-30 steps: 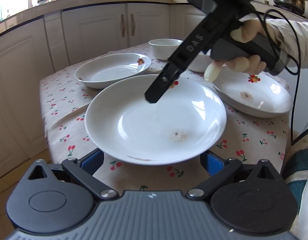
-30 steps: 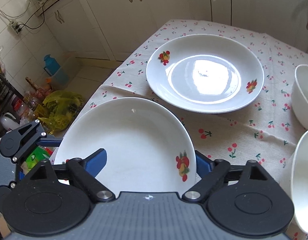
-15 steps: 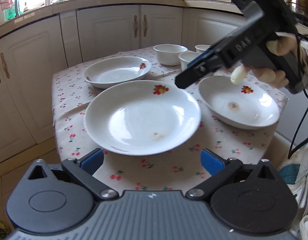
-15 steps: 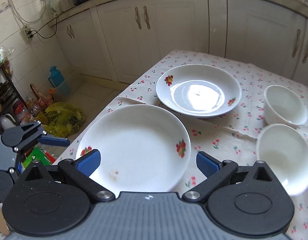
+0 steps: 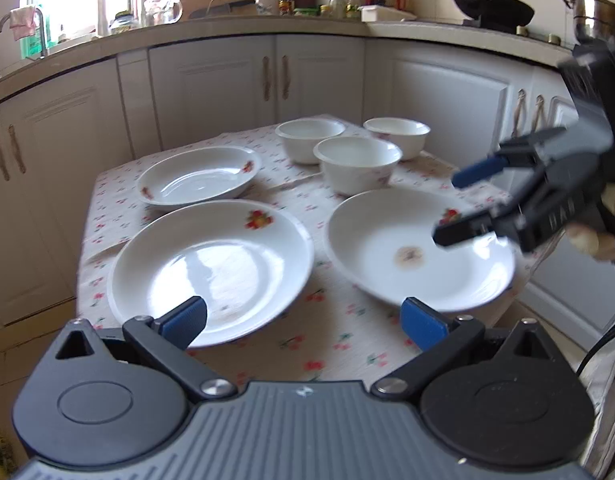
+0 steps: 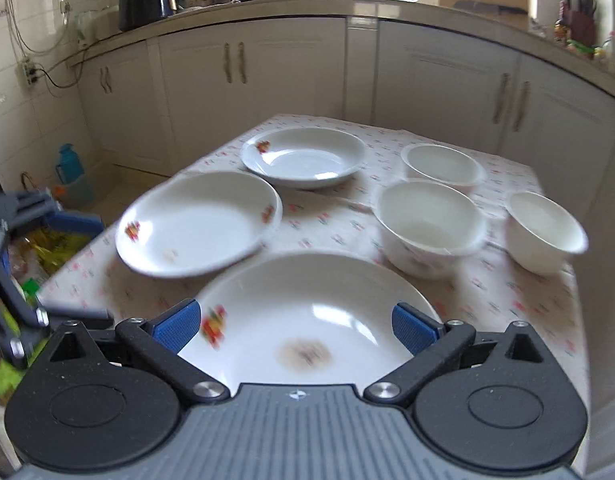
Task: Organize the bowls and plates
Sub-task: 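Grasp the rim of the brown-stained white plate with the left gripper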
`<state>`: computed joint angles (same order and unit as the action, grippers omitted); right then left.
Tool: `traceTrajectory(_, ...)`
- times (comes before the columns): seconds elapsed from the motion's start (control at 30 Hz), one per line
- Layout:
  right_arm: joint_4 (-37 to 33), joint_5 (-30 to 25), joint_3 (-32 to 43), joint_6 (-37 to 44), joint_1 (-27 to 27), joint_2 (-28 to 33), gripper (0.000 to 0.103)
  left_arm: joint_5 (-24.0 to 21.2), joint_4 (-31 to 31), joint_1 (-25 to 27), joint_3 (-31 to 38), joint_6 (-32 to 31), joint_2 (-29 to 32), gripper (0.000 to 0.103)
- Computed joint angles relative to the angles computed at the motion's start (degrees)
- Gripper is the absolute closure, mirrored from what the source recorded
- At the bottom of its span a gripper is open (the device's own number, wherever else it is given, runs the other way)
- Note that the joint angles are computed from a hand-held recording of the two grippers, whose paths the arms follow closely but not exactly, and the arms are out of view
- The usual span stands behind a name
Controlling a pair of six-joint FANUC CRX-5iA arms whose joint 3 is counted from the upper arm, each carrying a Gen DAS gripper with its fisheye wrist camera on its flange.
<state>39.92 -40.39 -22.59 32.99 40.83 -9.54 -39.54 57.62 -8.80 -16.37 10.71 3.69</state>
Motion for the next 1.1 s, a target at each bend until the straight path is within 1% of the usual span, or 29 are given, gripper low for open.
traceTrajectory(0.07,1.25,-1.16,-2.58,-1.17,0.79,-2.15,0.000,0.96,-0.49,-1.10,-0.07,0.63,-0.10,0.001)
traceTrajectory(0.13,1.05,-1.70,-4.68,-0.68,1.34,-4.31,0.000,1.61,-0.89,-2.11,0.02,0.79,-0.05,0.001)
traceTrajectory(0.23,0.81,-1.99,-7.40,-0.28,2.24,-7.11,0.000,-0.17,-3.43,-2.92,1.93,2.75,0.87,0.001)
traceTrajectory(0.37,-1.73,-1.20,-9.99,0.88,2.81,-9.91,0.000,-1.31,-5.63,-3.91,4.07,5.16,1.98,0.001)
traceTrajectory(0.53,-2.04,0.42,-12.11,1.49,3.07,-11.01,0.000,-1.04,-8.83,-4.80,7.00,8.93,3.25,0.001)
traceTrajectory(0.67,0.15,2.12,-13.41,-0.04,2.44,-10.05,0.000,-1.65,-14.58,-5.33,10.97,13.58,4.95,0.001)
traceTrajectory(0.73,1.00,2.89,-13.90,-0.22,2.21,-9.65,0.000,-3.18,-15.51,-5.48,12.96,14.01,6.22,0.001)
traceTrajectory(0.83,1.08,3.51,-14.08,0.36,1.91,-9.14,0.000,-6.90,-17.06,-5.61,17.03,15.43,8.92,0.001)
traceTrajectory(1.1,3.25,4.37,-14.53,1.90,1.56,-8.59,0.000,-16.27,-21.83,-6.72,30.16,18.68,17.15,0.001)
